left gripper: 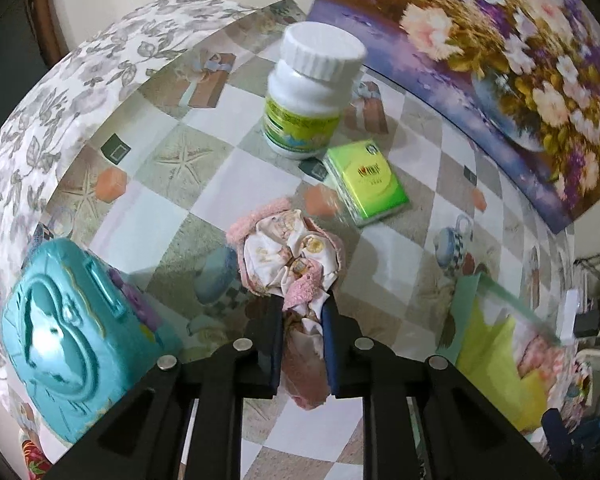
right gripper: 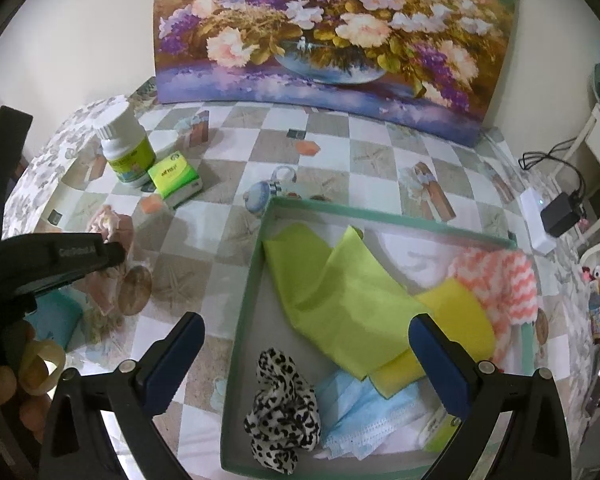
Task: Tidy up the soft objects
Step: 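Lift the pink cloth with the left gripper while the right approaches the second green tissue pack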
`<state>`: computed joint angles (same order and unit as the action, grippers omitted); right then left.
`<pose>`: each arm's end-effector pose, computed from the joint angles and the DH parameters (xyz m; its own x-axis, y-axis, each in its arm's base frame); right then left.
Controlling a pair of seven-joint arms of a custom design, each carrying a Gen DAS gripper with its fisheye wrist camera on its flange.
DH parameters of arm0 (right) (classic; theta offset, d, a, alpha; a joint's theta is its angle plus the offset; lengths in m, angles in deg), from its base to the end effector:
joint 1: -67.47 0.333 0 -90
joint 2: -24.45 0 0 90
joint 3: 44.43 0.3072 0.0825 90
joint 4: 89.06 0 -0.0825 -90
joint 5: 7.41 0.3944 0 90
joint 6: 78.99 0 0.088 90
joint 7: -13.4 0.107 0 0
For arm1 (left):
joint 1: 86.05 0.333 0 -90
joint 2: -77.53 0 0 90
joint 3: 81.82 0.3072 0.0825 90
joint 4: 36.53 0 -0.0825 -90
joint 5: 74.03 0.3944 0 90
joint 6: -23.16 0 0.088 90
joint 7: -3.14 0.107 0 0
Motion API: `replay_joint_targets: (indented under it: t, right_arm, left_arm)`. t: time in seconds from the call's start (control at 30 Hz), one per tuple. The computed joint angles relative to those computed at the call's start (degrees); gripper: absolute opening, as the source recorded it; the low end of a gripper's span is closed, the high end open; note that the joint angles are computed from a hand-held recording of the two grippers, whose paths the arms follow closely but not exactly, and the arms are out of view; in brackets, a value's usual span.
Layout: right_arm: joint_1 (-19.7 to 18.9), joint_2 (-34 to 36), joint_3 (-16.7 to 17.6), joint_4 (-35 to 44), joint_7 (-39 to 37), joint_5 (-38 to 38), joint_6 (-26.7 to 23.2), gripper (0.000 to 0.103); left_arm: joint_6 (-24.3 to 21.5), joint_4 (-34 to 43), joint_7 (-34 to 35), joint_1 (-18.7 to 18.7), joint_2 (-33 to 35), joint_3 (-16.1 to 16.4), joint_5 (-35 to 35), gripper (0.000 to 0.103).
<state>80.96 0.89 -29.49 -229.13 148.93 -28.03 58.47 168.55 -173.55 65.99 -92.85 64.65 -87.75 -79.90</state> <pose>0.4081 0.2232 0.4711 -0.0987 -0.9911 0.0891 -0.8739 0.0435 -0.4842 0.4932 -0.1111 0.4293 0.2785 -0.9351 0.2190 -0.8958 -0.3352 -0.2919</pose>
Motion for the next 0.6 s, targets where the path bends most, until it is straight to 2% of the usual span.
replay_joint_targets:
  t: [0.37, 0.6]
  right_arm:
    - [0.9, 6.2, -0.7, 5.2, -0.9, -2.9, 0.7, 0.103]
    - [2.2, 10.3, -3.2, 8.3, -3.9, -0.6, 4.4, 0.103]
  left_arm:
    - [-0.8, 2.8, 0.5, 1.8, 1.9, 1.0, -1.1, 0.018]
    - [-0.6, 4.2, 1.9, 3.0, 2.5, 1.6, -2.7, 0.018]
